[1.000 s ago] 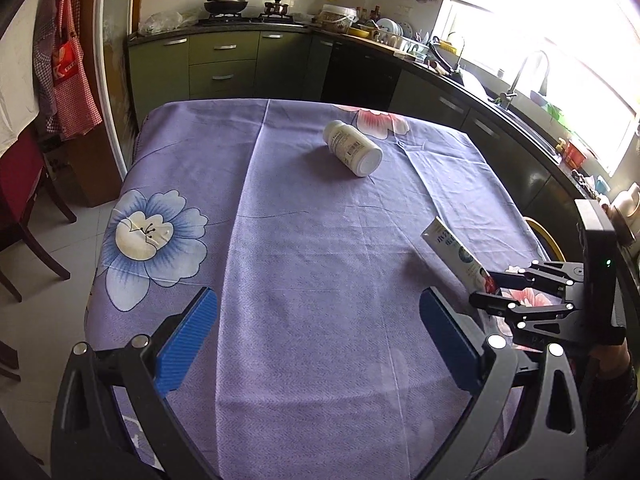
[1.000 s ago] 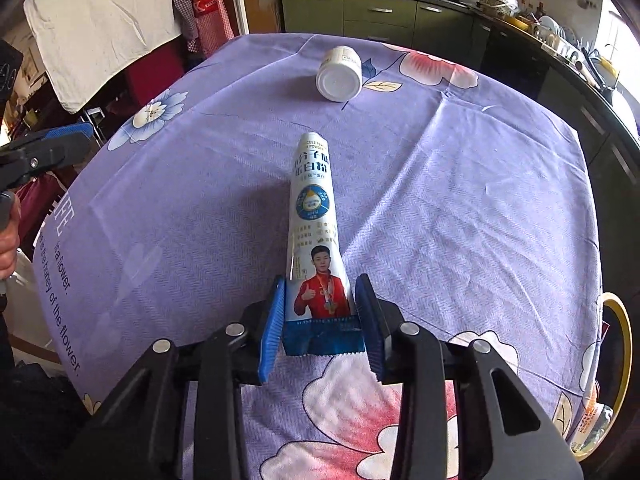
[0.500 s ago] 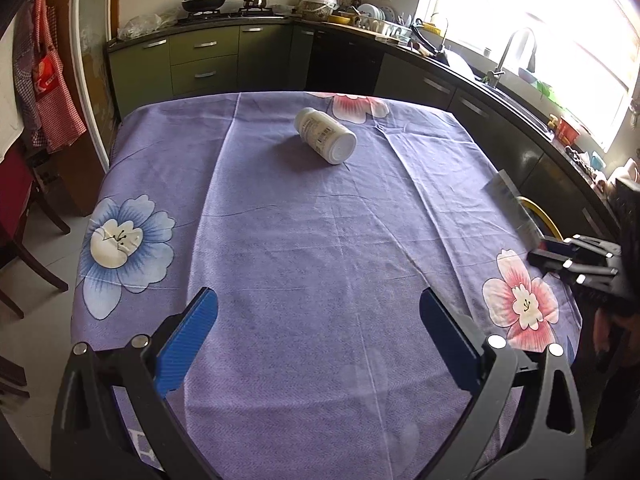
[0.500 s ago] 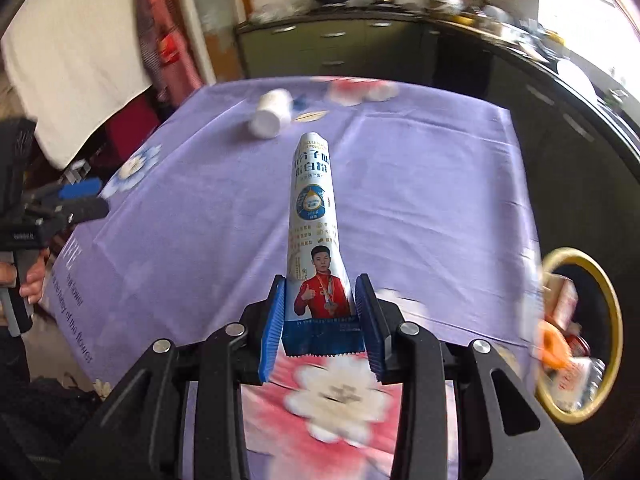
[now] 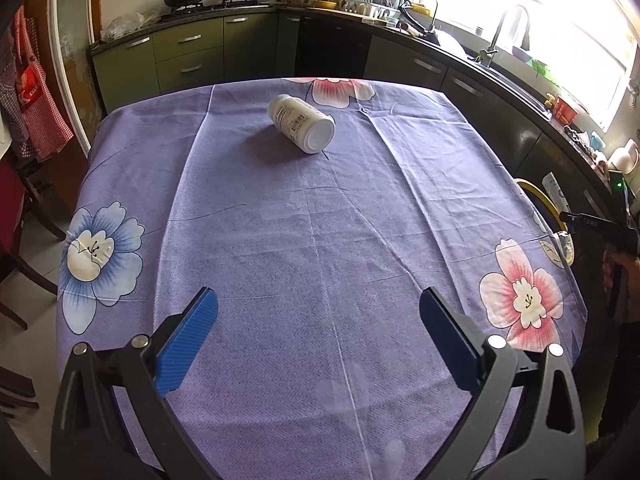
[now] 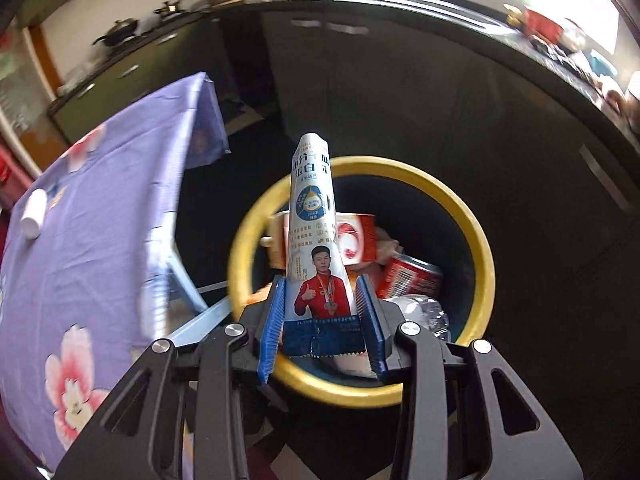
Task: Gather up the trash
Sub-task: 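Carry the toothpaste tube over the yellow bin and open the right gripper, then grasp the white pill bottle with the left gripper and lift it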
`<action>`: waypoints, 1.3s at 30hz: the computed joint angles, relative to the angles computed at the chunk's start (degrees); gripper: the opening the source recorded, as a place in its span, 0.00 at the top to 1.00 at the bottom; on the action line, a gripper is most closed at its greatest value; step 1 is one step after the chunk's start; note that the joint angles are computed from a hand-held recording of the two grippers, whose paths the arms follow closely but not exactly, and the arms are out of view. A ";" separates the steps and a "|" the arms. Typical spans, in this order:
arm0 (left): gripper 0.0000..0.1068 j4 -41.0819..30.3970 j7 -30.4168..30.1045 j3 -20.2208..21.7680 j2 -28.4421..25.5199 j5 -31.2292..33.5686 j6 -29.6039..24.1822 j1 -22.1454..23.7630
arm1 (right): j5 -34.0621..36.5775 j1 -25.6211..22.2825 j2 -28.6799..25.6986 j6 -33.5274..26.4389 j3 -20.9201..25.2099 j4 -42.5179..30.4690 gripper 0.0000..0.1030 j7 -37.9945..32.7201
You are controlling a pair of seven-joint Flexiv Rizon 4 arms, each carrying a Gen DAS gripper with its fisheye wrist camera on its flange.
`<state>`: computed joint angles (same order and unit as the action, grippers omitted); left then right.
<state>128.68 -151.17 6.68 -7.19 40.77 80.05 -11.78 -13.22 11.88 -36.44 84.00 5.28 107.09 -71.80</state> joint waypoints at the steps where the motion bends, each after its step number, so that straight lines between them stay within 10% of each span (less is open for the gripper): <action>1: 0.10 -0.07 0.17 -0.06 -0.04 -0.19 -0.30 0.04 | 0.15 0.63 -0.63 -0.67 -1.27 -0.69 0.62 1.30; 9: 0.10 0.12 4.16 -0.65 -0.97 -4.56 -0.58 1.33 | 1.80 -0.92 2.33 9.66 -0.54 6.00 0.44 2.28; 22: 0.10 -9.90 22.30 -2.49 -6.81 -26.37 -6.31 4.60 | 0.09 -7.13 9.10 23.10 7.22 19.38 0.41 1.63; 39: 0.11 -34.86 18.04 0.42 -24.18 -37.35 -32.52 5.63 | -15.94 -17.47 5.21 29.62 12.75 20.72 0.40 10.18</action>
